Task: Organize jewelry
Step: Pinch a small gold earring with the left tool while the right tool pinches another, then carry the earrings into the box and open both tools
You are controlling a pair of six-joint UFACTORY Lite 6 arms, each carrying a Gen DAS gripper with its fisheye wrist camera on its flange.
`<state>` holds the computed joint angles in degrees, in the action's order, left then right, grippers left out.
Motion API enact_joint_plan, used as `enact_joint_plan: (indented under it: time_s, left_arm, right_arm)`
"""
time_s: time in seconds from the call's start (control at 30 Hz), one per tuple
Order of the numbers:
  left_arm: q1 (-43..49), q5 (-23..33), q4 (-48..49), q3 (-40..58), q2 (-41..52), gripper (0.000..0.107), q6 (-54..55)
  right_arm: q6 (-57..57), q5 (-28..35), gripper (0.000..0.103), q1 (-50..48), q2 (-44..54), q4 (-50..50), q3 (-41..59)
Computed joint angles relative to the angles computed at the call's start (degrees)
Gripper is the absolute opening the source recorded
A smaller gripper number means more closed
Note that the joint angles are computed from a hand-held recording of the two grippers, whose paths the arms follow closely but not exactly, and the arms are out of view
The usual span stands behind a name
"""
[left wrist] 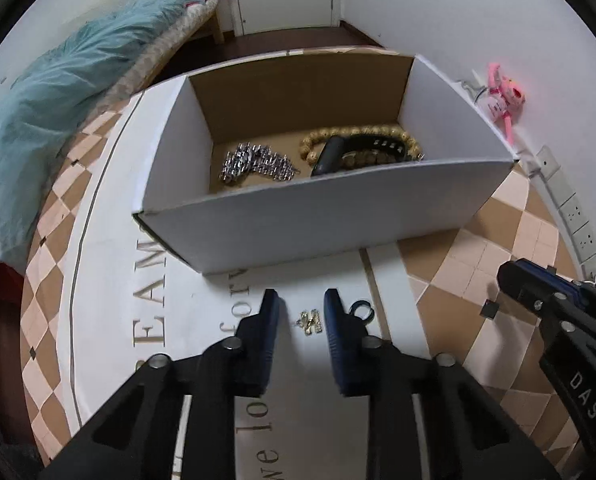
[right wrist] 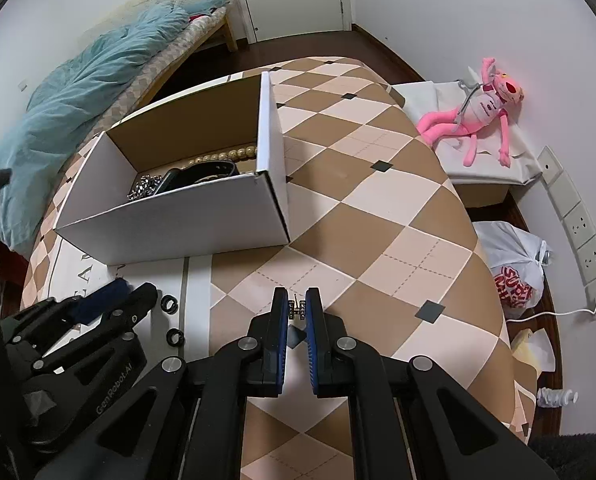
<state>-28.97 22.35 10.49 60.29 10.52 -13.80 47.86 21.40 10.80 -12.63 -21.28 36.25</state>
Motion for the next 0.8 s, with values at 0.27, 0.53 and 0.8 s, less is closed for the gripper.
enact_joint_plan:
  time_s: [0.27, 0.53, 0.8]
  left_arm:
    - [1.3, -1.0, -7.0, -1.8, -1.6, 0.009, 6.1]
    - [6.0, 5.9, -22.1, 0.6, -8.3, 0.005, 19.2]
    - [11.6, 18.6, -30.7, 27.4, 4.8, 0.005, 27.0]
  right_arm:
    - [-1.7, 0.4, 0.009, -0.9, -1.2, 1.3, 0.4]
    - [-12.4, 3.2, 0.009, -1.8, -4.9, 12.1, 4.8]
    - [-37.5, 8.9, 0.009, -8.3, 11.5, 32.8, 29.4]
